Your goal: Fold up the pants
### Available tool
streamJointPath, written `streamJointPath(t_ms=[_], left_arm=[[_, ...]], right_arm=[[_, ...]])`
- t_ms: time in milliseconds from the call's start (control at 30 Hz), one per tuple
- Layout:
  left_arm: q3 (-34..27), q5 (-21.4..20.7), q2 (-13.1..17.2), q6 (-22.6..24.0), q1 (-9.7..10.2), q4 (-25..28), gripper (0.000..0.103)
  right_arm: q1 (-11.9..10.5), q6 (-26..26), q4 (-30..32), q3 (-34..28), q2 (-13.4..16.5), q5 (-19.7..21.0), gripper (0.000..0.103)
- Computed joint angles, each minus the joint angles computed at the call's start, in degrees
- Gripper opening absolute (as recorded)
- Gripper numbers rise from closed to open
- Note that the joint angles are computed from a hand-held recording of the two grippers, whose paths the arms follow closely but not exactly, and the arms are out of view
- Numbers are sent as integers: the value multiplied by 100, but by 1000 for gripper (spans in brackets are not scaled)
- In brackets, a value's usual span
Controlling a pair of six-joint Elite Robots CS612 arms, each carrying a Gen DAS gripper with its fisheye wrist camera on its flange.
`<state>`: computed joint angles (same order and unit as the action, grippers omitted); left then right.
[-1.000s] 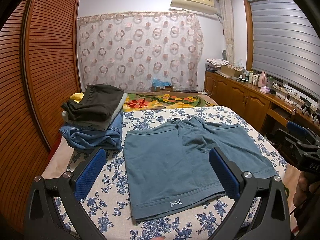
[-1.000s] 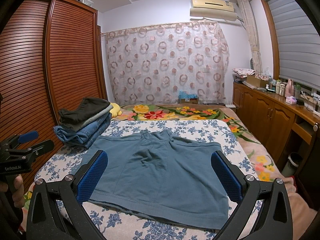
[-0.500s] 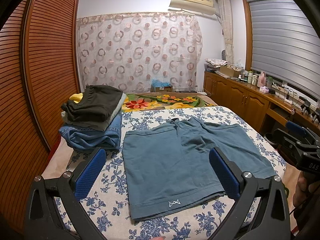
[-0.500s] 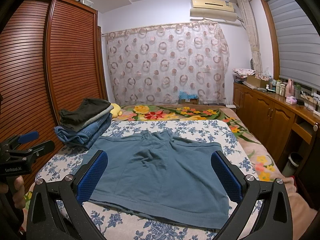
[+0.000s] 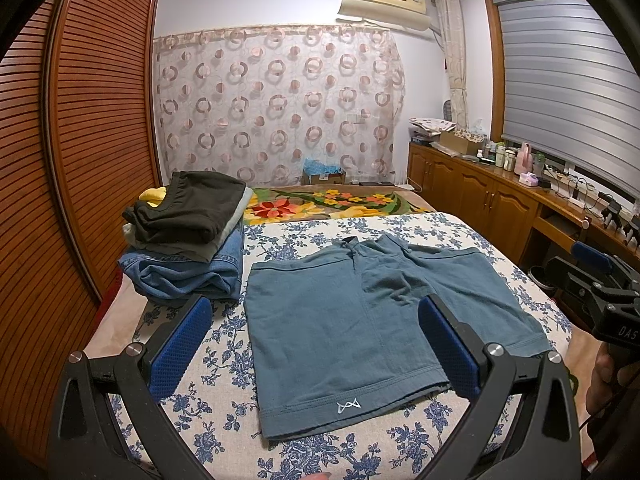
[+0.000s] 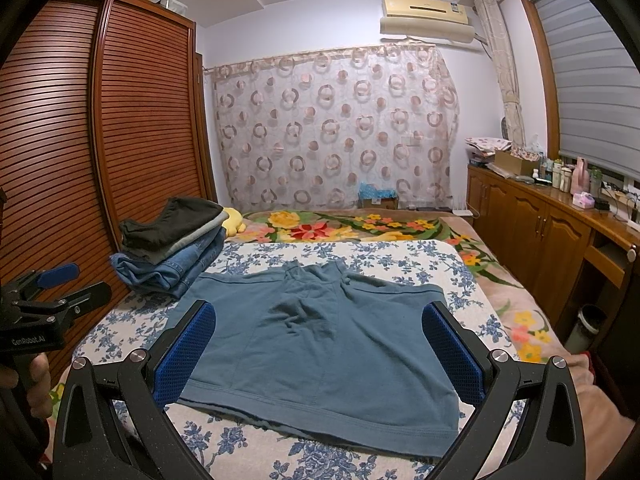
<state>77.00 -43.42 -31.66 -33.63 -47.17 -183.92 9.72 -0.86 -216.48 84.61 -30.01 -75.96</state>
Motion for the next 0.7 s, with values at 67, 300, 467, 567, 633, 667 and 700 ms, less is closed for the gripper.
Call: streamJointPath(t_ms=[67, 300, 467, 567, 633, 667, 700], left_arm=[[2, 5, -3, 0, -1, 4, 103], [1, 4, 2, 1, -1, -4, 103], [-20, -46, -39, -93, -12, 169, 103], [-66, -86, -42, -253, -45, 411, 103], [-67, -160, -56, -387, -33, 561, 103], [-81, -202, -51, -444, -20, 634, 103], [-88, -231, -37, -457, -2, 645, 103]], right_arm=[[0, 4, -2, -2, 2, 2, 103], [0, 3, -2, -1, 2, 0, 103], [-2, -26, 72, -20, 9, 58, 103], [-8, -127, 218, -35, 13, 95, 103], [-18, -145, 281, -45, 14, 97, 103], [-25, -144, 332, -55, 12, 104, 103], [-32, -145, 388, -64, 12, 117, 103]])
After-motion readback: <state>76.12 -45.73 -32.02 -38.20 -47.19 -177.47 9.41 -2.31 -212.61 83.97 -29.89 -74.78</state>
